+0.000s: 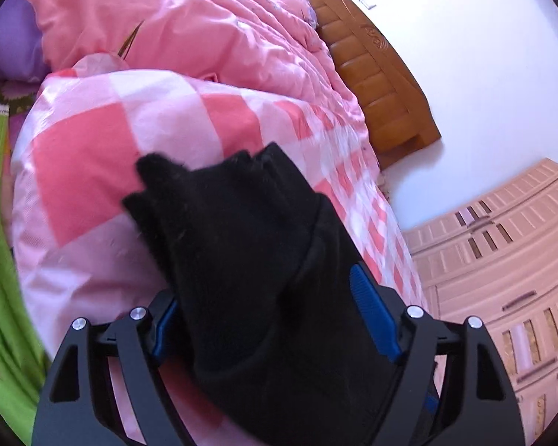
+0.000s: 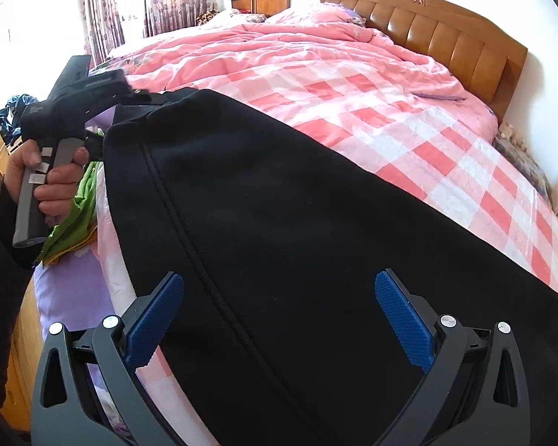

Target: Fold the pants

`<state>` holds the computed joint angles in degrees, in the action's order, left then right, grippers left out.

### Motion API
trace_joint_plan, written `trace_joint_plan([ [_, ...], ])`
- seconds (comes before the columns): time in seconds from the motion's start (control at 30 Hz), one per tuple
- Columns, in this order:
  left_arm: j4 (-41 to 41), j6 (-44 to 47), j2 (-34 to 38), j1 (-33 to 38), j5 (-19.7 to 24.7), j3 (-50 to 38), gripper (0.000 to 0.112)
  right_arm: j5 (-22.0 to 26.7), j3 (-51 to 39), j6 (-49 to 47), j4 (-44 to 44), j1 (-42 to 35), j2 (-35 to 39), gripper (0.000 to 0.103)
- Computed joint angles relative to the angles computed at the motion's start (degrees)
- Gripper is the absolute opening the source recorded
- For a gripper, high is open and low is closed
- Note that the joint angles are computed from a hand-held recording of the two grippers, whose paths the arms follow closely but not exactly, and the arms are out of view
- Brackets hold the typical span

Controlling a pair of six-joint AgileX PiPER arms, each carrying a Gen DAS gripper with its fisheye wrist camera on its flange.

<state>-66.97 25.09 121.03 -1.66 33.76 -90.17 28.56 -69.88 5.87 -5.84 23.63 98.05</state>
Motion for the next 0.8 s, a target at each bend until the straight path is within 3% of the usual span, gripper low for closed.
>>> trace_joint_plan([
  [0.07, 6.7, -5.3, 0.8, -2.1, -3.6, -2.2, 0.080, 0.5, -3.0, -1.9, 2.5, -0.6, 1.9, 0.099],
  [0.1, 12.4, -9.9, 0.7, -3.5, -5.6, -2.9, 0.073, 1.0, -4.5, -3.0, 4.0, -1.0, 2.9, 0.099],
  [0.17, 23.9, -17.8, -0.3, -5.7, -9.2, -2.0, 0.044, 2.0, -7.7, -2.0, 3.7, -1.8, 5.3, 0.099],
  [0.27, 27.4, -20.6, -2.1, -5.9, -9.5, -1.2, 0.026, 7.8, -12.0, 3.9, -2.4, -2.1, 9.2, 0.099],
  [0.37, 31.4, -24.0, -3.2, -5.7, -8.0, -2.2, 0.024, 8.4, -10.4, 0.9, 0.0, -3.8, 9.6, 0.099],
  [0.6, 71.5, -54.7, -11.0, -17.5, -8.6, -4.7, 0.023, 8.4, -8.9, -9.5, 8.4, -6.7, 8.0, 0.099],
  [0.67, 83.0, -62.0, -12.8, -23.1, -5.5, -7.0, 0.023, 4.6, -3.9, -10.1, 11.0, -8.8, 3.3, 0.099],
  [0.73, 94.4, -67.9, -12.8, -30.5, -0.9, -10.5, 0.023, -1.6, 5.0, -16.7, 20.6, -13.9, -5.0, 0.099],
  [0.8, 105.1, -74.6, -12.1, -37.4, 1.2, -11.2, 0.023, -4.3, 11.4, -22.9, 28.1, -20.1, -11.6, 0.099],
])
